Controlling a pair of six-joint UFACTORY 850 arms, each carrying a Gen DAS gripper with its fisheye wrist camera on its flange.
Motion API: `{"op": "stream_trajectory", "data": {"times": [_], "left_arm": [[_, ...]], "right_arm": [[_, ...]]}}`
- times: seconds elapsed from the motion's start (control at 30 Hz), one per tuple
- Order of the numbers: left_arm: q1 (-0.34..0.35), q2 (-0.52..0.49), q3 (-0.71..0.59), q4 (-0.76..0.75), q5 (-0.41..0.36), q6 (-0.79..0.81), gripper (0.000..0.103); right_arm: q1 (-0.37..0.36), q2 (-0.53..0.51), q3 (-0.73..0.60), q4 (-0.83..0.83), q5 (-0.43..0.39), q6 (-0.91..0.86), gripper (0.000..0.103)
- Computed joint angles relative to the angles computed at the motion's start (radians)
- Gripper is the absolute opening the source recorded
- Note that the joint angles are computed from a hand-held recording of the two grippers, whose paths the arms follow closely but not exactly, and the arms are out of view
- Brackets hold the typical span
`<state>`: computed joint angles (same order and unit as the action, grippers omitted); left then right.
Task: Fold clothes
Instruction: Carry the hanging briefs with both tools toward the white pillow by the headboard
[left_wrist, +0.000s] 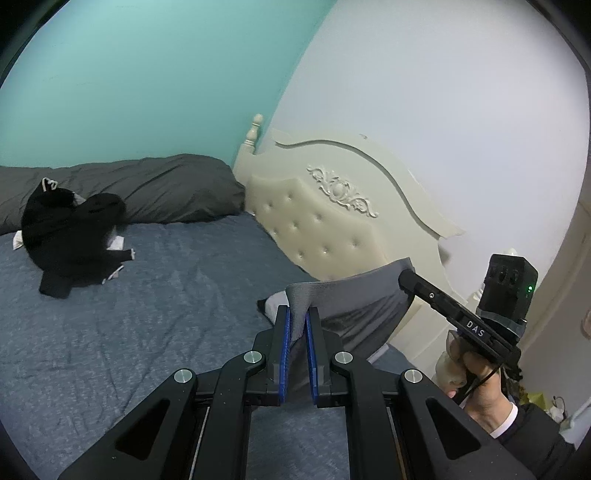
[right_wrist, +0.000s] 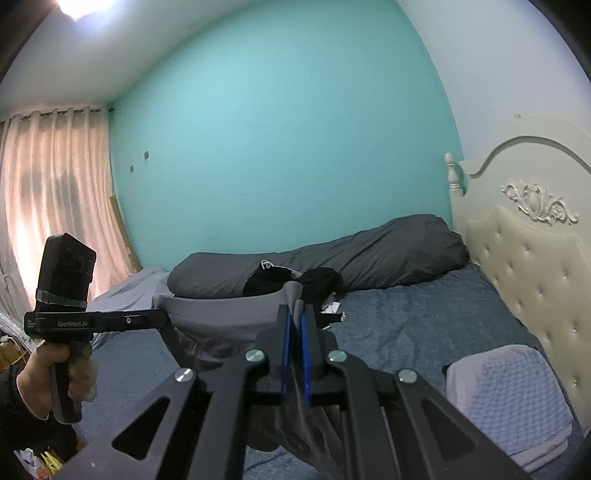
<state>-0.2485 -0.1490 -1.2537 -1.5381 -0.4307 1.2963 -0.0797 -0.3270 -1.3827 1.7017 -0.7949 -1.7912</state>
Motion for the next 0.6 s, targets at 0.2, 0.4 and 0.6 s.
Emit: {"op": "stream_trajectory", "data": {"times": [0.2,0.4,0.6], "left_arm": [[-0.053,-0.053,-0.059,0.034,0.012,-0.04,0.009],[-0.106,-0.1,-0.113,0.056,0.018,-0.07,0.009],[-0.168,-0.169,-0.2,0.118,0.035,-0.147,0.009]], "right_arm": [[-0.056,-0.015,-0.01,-0.031,-0.017,0.032,0.005],[-0.117,-0.023,-0.025,-0.067,-0.03,0.047,0.005],[-0.17,-0.034,-0.038,-0.081,-0.035,0.047,0.005]]}}
